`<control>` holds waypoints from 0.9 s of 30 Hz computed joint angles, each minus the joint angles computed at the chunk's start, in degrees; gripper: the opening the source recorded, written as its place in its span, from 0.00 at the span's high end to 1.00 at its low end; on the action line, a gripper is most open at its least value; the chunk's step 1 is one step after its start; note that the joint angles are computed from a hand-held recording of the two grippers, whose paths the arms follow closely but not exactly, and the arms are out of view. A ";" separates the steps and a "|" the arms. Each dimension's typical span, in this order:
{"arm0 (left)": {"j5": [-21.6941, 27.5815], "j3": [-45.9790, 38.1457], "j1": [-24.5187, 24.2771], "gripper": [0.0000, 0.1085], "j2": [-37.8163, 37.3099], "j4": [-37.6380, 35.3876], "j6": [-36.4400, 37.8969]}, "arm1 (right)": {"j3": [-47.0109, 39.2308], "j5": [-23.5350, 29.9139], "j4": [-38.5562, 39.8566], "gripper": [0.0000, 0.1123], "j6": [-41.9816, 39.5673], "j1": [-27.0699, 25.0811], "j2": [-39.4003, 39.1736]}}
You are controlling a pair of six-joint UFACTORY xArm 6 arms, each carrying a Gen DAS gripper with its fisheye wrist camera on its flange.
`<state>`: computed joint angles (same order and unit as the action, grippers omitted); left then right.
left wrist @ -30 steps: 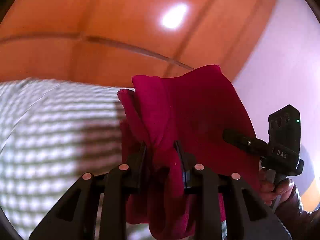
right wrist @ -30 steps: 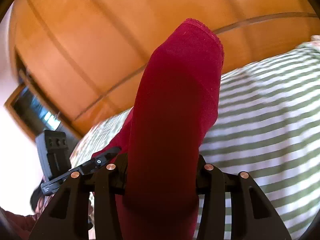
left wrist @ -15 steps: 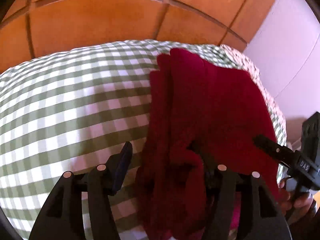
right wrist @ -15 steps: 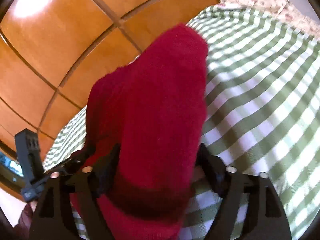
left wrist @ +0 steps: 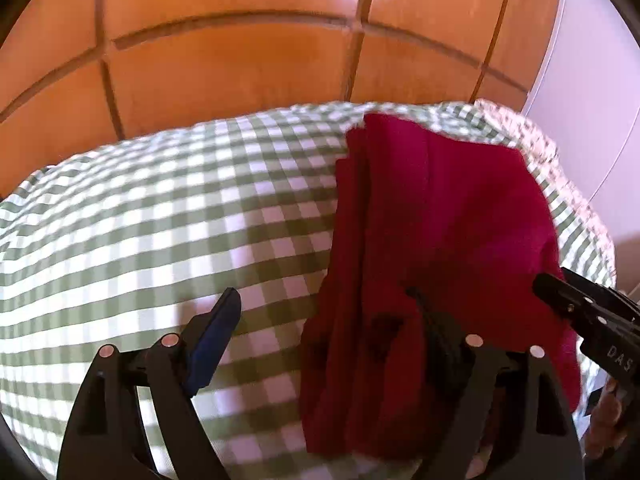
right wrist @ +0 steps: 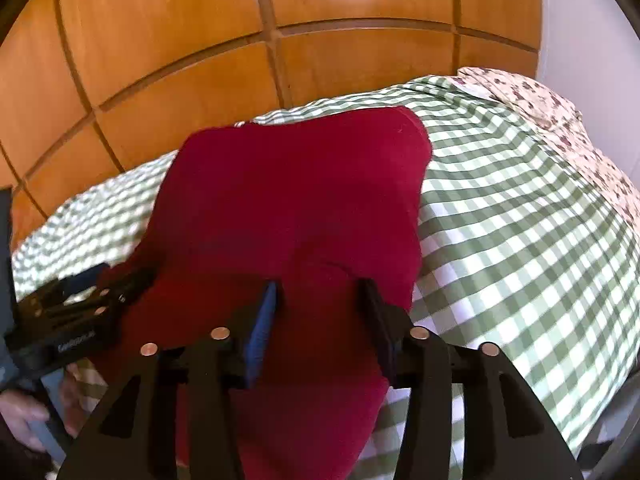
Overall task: Fold small clothes
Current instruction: 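Lower the folded sweater onto the bed and open both grippers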
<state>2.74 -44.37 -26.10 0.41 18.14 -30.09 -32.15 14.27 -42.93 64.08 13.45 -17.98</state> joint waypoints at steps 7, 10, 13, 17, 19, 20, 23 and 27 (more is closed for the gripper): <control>-1.20 6.91 3.49 0.22 -11.37 25.45 -22.90 | 1.78 7.70 -9.43 0.32 13.94 6.16 -9.09; -1.24 10.28 4.73 0.18 -16.48 29.73 -27.22 | 2.53 11.72 -11.45 0.27 20.05 9.83 -11.37; -0.95 12.98 5.96 0.14 -21.31 36.62 -33.37 | 2.55 17.89 -13.16 0.21 26.47 13.85 -12.80; 2.67 15.84 6.01 0.10 -27.07 42.57 -39.20 | 1.55 27.67 -15.07 0.17 32.30 19.61 -12.84; 4.76 17.70 5.58 0.08 -29.02 38.33 -36.22 | 1.29 30.72 -15.57 0.15 33.39 21.92 -12.75; 4.86 18.84 5.58 0.08 -29.69 34.11 -32.71 | 1.14 32.15 -15.75 0.15 33.85 23.07 -12.69; 5.33 20.60 6.25 0.08 -31.50 33.57 -33.16 | 0.76 36.20 -16.60 0.13 35.40 26.49 -12.81; 5.70 21.56 6.78 0.08 -32.87 35.32 -35.57 | -0.11 40.77 -17.34 0.12 36.85 29.97 -12.48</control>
